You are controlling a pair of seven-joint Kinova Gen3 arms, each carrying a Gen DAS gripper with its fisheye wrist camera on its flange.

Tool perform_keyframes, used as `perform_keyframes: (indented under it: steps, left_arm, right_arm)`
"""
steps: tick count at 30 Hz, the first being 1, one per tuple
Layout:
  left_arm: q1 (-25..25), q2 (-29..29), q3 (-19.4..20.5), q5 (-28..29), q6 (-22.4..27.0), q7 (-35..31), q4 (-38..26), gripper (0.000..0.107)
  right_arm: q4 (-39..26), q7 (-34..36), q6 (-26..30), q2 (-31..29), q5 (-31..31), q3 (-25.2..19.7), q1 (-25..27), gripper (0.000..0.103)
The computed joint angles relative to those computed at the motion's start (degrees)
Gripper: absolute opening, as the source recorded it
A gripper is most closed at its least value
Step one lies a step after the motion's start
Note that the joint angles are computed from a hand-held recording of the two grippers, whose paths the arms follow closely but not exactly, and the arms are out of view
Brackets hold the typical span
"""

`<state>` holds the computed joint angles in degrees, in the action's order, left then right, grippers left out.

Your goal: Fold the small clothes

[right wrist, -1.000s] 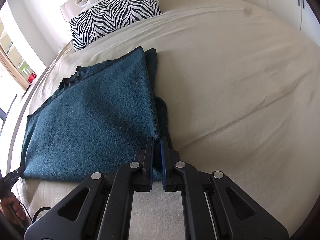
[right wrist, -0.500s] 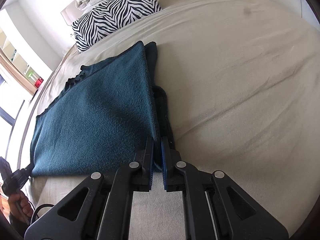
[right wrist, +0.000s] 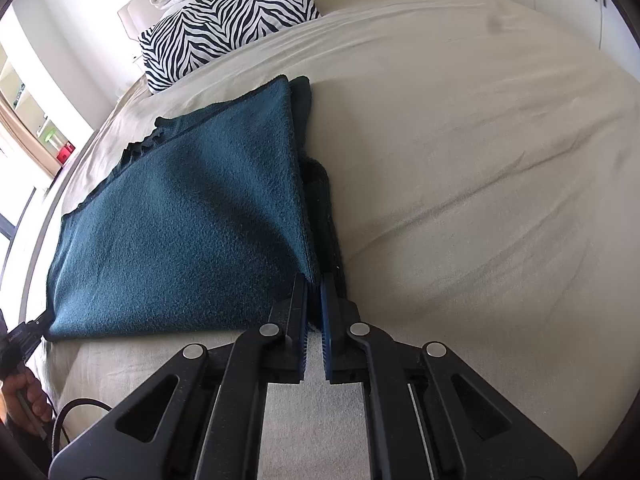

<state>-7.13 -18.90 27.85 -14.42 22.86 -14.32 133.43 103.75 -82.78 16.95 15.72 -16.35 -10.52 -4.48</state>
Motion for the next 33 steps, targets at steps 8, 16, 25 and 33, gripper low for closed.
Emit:
perform_keyframes:
  steps: [8, 16, 25, 33]
  left_arm:
    - [-0.4, -1.8, 2.3, -1.1, 6.5, 3.3, -2.6, 0.022]
    - [-8.0, 2.7, 18.4, -18.0, 22.4, 2.5, -16.7, 0.071]
    - [-1.8, 22.5, 17.4, -27.8, 24.6, 5.7, -21.0, 0.055]
    - [4.2, 23.6, 12.8, -29.1, 26.3, 7.5, -21.3, 0.055]
  right_arm:
    - [1.5, 16.1, -1.3, 1.8, -18.1, -16.9, 18.8, 0.013]
    - [4.6, 28.1, -3.7, -4.3, -32.6, -18.5, 20.8, 0.048]
    - [-12.9, 29.2, 11.3, 9.4, -35.4, -16.4, 7.2, 0.048]
    - [-15.4, 31.1, 12.0, 17.3, -37.0, -17.9, 5.4, 0.044]
